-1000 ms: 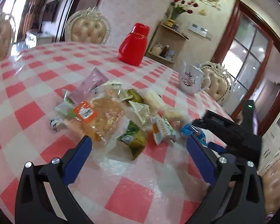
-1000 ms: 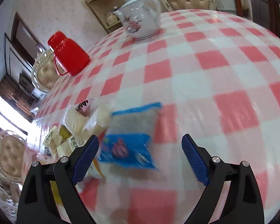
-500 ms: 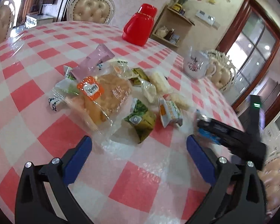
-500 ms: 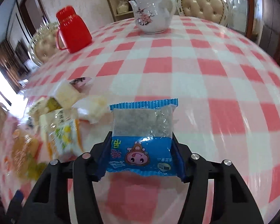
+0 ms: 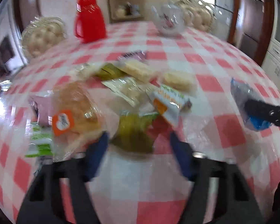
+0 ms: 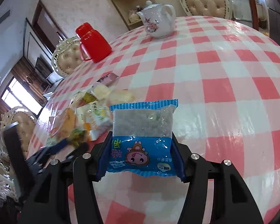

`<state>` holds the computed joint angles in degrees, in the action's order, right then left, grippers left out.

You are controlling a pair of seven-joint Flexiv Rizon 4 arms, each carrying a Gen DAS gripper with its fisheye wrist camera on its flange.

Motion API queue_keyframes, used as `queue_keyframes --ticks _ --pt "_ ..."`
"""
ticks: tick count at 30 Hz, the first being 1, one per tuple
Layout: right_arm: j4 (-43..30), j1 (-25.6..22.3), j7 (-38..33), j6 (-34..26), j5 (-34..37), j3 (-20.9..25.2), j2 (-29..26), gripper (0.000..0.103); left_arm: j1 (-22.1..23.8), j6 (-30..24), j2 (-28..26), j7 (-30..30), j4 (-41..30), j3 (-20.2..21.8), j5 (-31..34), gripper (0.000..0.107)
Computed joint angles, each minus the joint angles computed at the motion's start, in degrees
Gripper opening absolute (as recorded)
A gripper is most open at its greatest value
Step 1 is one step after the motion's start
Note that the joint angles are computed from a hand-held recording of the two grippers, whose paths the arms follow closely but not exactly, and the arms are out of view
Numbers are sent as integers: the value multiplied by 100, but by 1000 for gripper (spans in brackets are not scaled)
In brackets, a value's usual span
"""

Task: Organize snacks
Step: 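Grasp the blue snack bag with the right gripper while the left grasps the green-wrapped snack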

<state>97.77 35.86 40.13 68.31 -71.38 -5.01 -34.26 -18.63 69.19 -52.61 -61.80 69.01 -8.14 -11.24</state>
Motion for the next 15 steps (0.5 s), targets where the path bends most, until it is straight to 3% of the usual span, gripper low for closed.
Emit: queue_keyframes --ticks 2,7,9,15 --pt "-25 27 -78 -64 -8 10 15 57 91 -353 -96 26 -189 -105 -135 51" --pt "-56 28 -283 -166 146 72 12 57 364 -356 -78 434 -30 -530 -471 54" --pt "-60 16 -267 -86 173 64 -7 57 336 -328 -79 387 -29 -511 -564 78" --pt "-81 52 -394 -114 363 49 -48 57 20 -504 -247 169 -459 -148 -378 76"
